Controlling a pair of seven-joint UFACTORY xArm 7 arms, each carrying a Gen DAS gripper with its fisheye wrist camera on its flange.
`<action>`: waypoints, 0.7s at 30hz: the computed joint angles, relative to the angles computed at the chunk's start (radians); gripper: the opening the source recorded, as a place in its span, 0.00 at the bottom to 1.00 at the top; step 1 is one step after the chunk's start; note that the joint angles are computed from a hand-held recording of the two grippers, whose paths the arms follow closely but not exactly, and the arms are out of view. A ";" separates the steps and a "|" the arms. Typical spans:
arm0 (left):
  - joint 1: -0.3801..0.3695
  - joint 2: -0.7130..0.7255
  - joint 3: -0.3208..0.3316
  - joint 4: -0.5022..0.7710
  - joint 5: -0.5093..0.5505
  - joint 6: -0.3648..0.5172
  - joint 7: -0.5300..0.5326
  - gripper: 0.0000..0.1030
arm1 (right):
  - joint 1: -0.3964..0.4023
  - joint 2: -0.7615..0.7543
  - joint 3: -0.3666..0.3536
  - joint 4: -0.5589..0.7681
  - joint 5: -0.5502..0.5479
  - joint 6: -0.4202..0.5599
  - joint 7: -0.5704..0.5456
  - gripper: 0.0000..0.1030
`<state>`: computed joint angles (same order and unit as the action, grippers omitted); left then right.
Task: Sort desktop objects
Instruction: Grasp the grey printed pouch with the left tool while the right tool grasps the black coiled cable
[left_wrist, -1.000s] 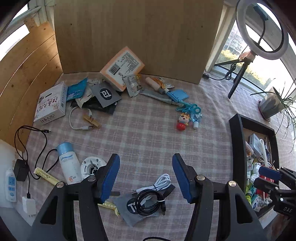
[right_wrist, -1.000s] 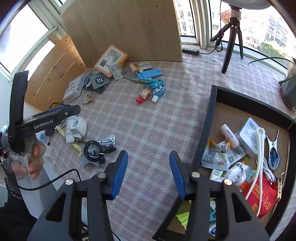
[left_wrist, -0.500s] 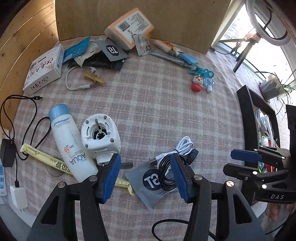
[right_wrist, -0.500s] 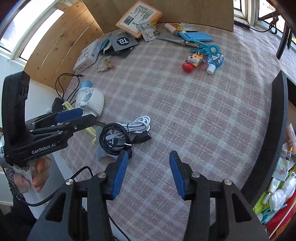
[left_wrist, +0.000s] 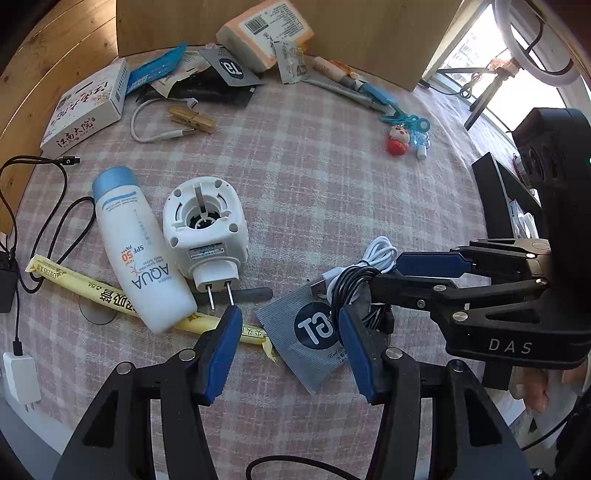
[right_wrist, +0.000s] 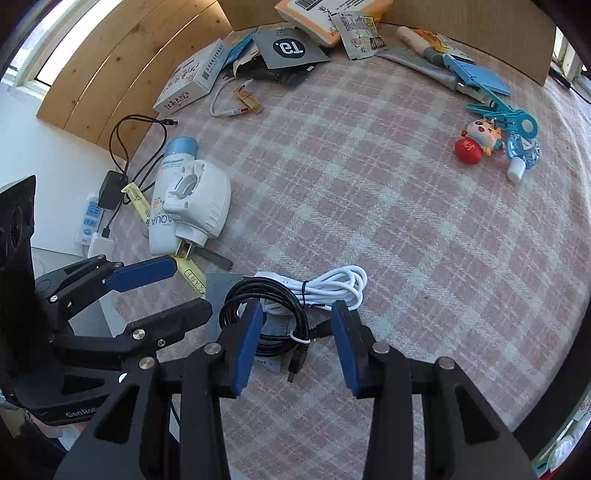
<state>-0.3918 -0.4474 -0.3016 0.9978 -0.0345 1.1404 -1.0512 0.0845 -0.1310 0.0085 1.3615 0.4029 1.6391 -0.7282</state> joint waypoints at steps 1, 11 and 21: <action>-0.002 0.001 0.001 -0.005 -0.005 -0.007 0.000 0.50 | 0.004 0.003 0.005 -0.001 -0.008 0.000 0.002 0.37; -0.012 0.001 0.013 -0.032 -0.032 -0.023 0.026 0.50 | 0.044 -0.004 0.040 -0.023 -0.084 -0.046 -0.028 0.34; -0.030 0.046 0.004 -0.005 -0.032 -0.004 0.067 0.52 | 0.040 -0.013 0.024 -0.061 -0.148 -0.092 -0.051 0.09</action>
<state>-0.4219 -0.4013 -0.2976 0.9933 -0.0664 1.1361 -0.9845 0.1250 -0.1445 0.0321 1.3009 0.2550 1.5474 -0.7789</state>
